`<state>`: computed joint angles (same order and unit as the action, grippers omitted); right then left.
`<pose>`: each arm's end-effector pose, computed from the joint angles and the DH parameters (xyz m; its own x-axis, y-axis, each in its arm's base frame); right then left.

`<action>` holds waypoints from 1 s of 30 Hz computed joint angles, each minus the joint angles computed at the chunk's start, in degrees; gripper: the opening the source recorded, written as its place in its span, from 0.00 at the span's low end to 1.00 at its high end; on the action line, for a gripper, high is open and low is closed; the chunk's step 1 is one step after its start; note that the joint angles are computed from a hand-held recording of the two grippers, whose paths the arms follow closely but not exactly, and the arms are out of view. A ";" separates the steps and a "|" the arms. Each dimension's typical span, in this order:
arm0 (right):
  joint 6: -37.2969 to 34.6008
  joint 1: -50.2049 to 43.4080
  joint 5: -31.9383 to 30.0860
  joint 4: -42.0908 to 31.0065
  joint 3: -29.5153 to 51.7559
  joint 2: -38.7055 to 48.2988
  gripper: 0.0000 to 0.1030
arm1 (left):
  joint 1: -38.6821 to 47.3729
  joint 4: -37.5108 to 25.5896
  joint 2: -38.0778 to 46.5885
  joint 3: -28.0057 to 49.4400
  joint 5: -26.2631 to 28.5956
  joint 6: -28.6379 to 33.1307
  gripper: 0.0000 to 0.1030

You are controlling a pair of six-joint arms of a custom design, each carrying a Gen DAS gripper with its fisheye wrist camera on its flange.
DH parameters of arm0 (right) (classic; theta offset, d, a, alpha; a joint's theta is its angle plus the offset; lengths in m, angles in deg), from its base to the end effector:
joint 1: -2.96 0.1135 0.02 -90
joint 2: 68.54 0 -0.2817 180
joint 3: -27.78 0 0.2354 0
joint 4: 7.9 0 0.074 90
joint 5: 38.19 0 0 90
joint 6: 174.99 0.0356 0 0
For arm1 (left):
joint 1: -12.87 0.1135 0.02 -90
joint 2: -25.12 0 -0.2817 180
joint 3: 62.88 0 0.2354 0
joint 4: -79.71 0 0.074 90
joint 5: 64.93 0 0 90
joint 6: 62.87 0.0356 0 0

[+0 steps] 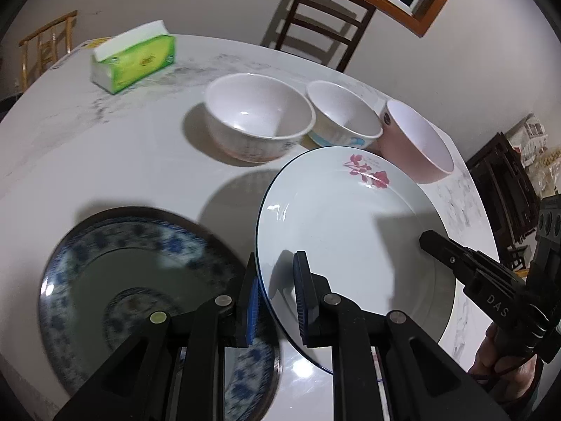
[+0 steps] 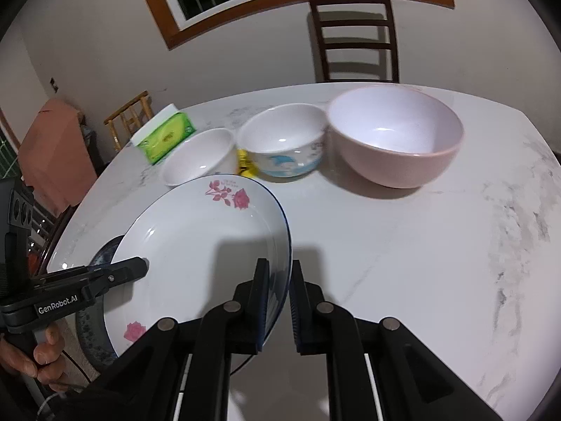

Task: Organize plates and bowls
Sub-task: 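Lift the white plate with both grippers over the stacked blue plates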

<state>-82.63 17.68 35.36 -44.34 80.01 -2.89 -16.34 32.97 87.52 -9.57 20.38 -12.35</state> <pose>0.1933 0.0612 0.2328 -0.7561 -0.1578 -0.6352 -0.3895 0.8885 0.2428 0.1615 -0.0870 0.2354 -0.8412 -0.2557 -0.4765 -0.1147 0.9455 -0.3049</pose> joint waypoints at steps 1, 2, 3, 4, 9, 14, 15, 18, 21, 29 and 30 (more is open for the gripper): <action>0.45 1.05 0.38 -0.08 0.08 -0.28 0.11 | 0.26 -0.74 -0.98 -0.17 -0.15 0.02 0.14; 1.23 2.45 0.94 -0.09 -0.02 -0.75 0.11 | 0.93 -2.00 -2.65 -0.46 -0.27 0.34 0.14; 2.23 4.12 1.59 -0.16 -0.06 -1.29 0.11 | 1.93 -3.22 -4.52 -0.84 -0.11 0.76 0.14; 3.08 5.70 2.30 -0.21 -0.05 -1.67 0.11 | 2.76 -4.30 -6.02 -1.10 -0.05 1.17 0.14; 8.69 15.18 6.70 0.18 -0.28 -2.66 0.11 | 8.63 -9.91 -13.40 -2.53 1.63 4.05 0.14; 13.60 24.20 11.05 1.06 -0.21 -1.78 0.11 | 18.46 -16.20 -20.51 -3.57 5.59 10.33 0.14; 14.43 25.61 11.56 1.40 0.05 -1.02 0.11 | 20.38 -17.29 -21.53 -3.71 6.34 11.63 0.14; 16.37 29.54 13.32 2.19 0.47 0.65 0.11 | 28.06 -20.46 -24.52 -4.25 9.70 17.09 0.14; 18.25 33.22 14.95 3.05 0.72 2.44 0.11 | 36.71 -23.22 -26.63 -4.95 14.06 23.20 0.14; 20.72 37.07 16.16 4.86 1.41 7.07 0.11 | 53.09 -26.47 -26.92 -6.75 21.74 36.77 0.14; 20.98 37.28 16.21 4.88 1.52 7.53 0.11 | 55.12 -26.69 -26.52 -7.10 22.71 38.59 0.14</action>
<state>-61.65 54.95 51.57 -39.46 81.54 4.64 38.78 6.28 61.01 -16.67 43.09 26.23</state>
